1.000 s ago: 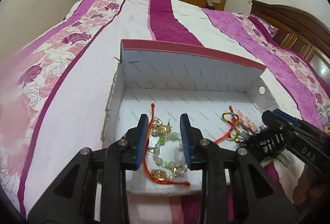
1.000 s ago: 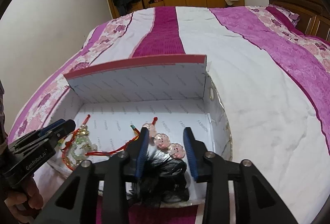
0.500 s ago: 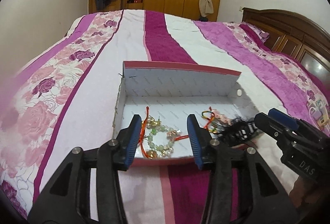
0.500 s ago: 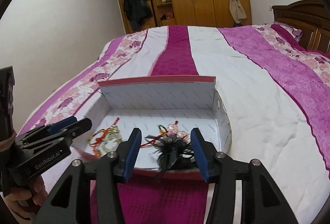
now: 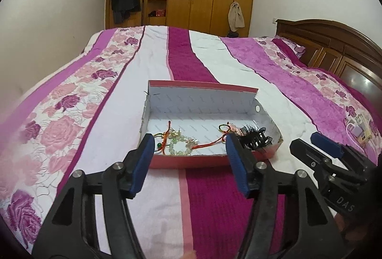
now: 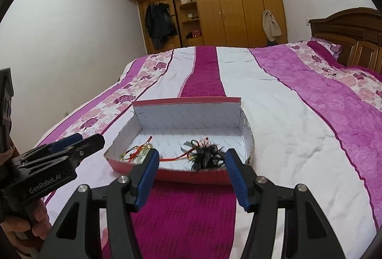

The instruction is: Organize jewelry

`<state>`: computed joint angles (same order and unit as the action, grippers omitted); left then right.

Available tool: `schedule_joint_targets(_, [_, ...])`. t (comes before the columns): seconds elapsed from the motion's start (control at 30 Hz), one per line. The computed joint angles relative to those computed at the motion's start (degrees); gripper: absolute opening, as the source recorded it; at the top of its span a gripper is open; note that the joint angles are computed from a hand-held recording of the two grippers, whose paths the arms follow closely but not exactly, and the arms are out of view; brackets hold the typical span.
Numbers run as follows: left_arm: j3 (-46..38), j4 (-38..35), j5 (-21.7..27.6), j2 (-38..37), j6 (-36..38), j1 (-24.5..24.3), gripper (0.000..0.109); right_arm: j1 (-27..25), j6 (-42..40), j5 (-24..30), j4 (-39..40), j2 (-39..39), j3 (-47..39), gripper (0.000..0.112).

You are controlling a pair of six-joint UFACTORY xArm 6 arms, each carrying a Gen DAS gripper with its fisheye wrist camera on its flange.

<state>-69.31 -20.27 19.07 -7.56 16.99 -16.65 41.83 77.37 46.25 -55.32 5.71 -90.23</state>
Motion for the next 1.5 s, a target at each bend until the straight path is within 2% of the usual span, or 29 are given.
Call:
schedule_joint_targets(0.1, [2.06,2.49,-1.14,-1.65,-1.54,-0.06,0.055,1.1,1.19,1.16,-1.29,-1.24,1.14,0.067])
schedule_joint_targets(0.33, [5.02,2.95,-1.99,-4.31,-2.24,0.2,0.055,3.2,3.61,2.75,-3.36,-3.71,3.37,0.071])
schedule_joint_targets(1.5, [6.69,2.95,-2.24,-6.16,-3.22,0.61,0.055,4.81,4.62,3.71,-3.67,-4.17,4.0,0.072])
